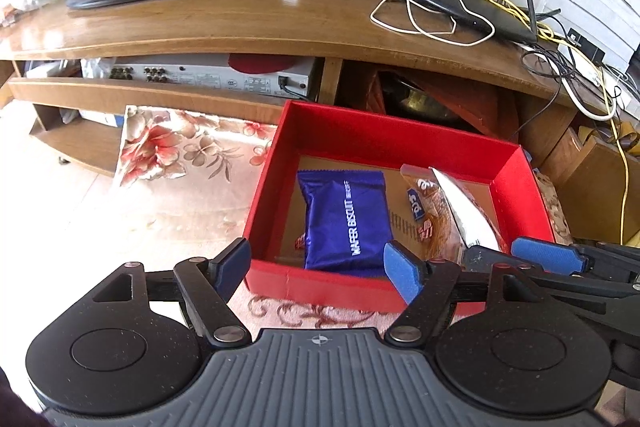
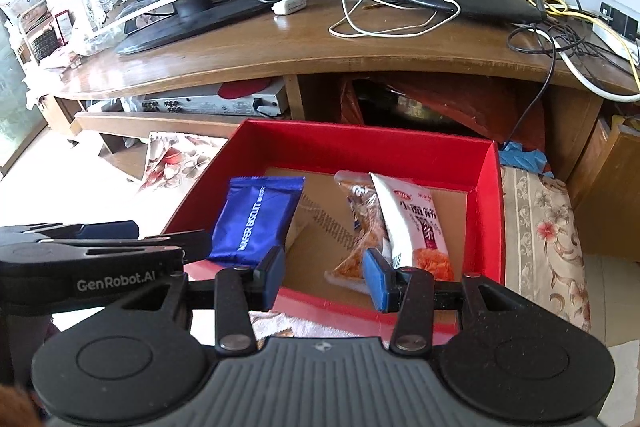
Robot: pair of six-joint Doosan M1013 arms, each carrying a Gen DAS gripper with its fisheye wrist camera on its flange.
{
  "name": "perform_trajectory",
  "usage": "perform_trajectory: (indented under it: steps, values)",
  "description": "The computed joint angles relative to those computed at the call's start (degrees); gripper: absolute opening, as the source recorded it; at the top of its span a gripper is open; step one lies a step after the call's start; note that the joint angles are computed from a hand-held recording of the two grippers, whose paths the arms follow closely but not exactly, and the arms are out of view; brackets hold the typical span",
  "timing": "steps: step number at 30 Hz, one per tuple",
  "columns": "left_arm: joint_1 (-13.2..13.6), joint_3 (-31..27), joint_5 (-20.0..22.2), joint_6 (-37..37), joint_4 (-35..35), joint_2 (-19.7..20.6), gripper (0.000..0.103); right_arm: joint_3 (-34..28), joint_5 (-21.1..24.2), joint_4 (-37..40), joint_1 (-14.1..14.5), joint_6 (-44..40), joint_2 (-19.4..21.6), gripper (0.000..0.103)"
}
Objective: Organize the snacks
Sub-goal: 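Move both tools back over the snacks on the bed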
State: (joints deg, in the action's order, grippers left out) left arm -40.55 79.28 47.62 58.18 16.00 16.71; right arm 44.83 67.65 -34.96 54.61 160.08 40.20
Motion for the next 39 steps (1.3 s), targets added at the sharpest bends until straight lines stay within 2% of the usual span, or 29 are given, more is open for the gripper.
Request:
perform_trajectory:
  steps: [18, 21, 24, 28, 33, 39]
  values:
    - [-0.43, 5.78, 1.05, 0.10, -0.75, -4.01, 0.079, 1.91, -0.17, 4.95, 1.81, -0.30, -0.53, 0.044]
    - [0.18, 7.04, 0.78, 1.33, -3.85, -4.96, 0.081, 1.18, 0.93, 6.55, 2.03, -1.78, 0.16, 0.044]
    - [0.03, 8.22, 0.91, 0.88, -3.05, -5.82, 0.081, 0.25, 1.60, 8.28, 2.25, -3.90, 0.97, 0.044]
    - [0.54, 9.54, 1.21, 1.24, -4.90, -6.72, 0.085, -0.65, 0.70, 11.75, 2.15, -7.33, 1.87, 0.048]
    - [1.04, 11.25, 1.75, 0.36, -5.35, -8.00, 0.085, -4.54, 2.82, 15.25, 2.15, -13.01, 4.56, 0.049]
    - [2.85, 12.57, 2.18, -1.52, -7.61, -9.04, 0.085, -8.66, 5.90, 17.98, 2.13, -17.07, 7.48, 0.051]
